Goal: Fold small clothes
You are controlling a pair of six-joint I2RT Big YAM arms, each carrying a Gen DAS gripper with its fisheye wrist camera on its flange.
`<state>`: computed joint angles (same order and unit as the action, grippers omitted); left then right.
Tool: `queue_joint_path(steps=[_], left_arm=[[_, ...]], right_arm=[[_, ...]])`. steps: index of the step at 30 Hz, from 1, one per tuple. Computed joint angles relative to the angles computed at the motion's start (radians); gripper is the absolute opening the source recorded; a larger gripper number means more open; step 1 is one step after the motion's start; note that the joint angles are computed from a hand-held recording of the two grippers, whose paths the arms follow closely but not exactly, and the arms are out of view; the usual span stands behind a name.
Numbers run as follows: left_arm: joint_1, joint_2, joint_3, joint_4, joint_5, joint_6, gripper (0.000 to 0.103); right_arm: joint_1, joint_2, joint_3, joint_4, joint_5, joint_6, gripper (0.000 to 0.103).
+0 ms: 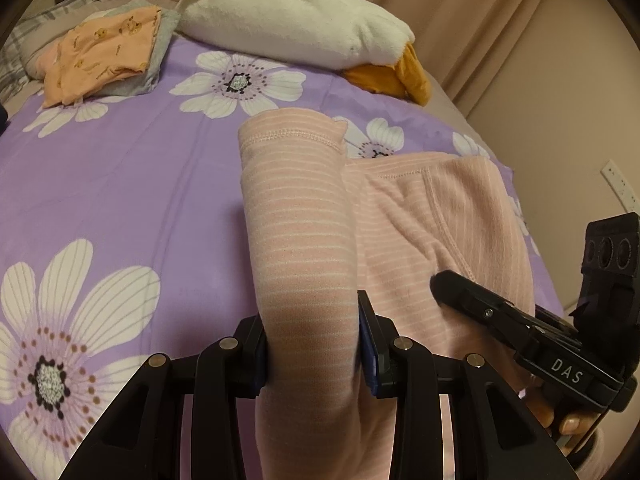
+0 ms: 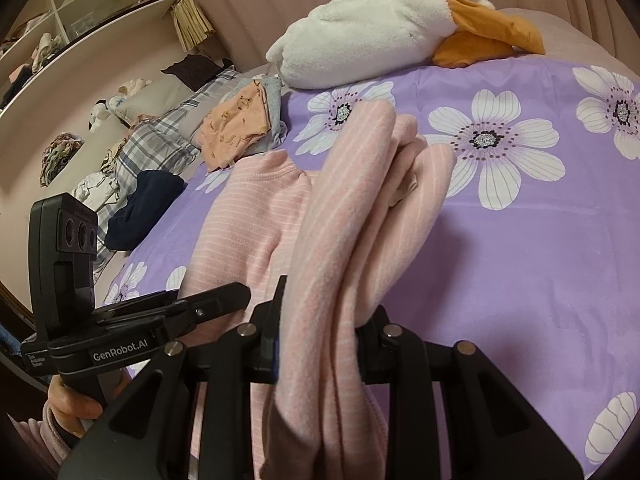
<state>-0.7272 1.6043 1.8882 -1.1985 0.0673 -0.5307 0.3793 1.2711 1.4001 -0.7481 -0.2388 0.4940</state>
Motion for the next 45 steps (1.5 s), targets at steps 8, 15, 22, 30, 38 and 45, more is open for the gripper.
queue_joint_path(steps=[8,15,22,30,38,45], left_arm=[[0.011,0.026,0.013,0.01,-0.007,0.01,0.035],[0.024,0.053,0.029,0.014,-0.014,0.02,0.035],[0.035,0.08,0.038,0.008,-0.008,0.02,0.035],[0.04,0.111,0.051,-0.016,0.0,0.03,0.035],[0.042,0.12,0.051,-0.026,0.002,0.036,0.035],[0.041,0.125,0.053,-0.026,-0.001,0.04,0.035]], right_arm=[[-0.012,0.046,0.034,0.005,0.006,-0.018,0.027],[-0.017,0.09,0.063,0.008,0.012,-0.03,0.027],[-0.028,0.129,0.078,0.003,0.0,-0.041,0.027],[-0.033,0.156,0.077,-0.011,-0.008,-0.031,0.027],[-0.039,0.169,0.075,-0.014,-0.016,-0.024,0.027],[-0.047,0.174,0.07,-0.013,-0.025,-0.011,0.028]])
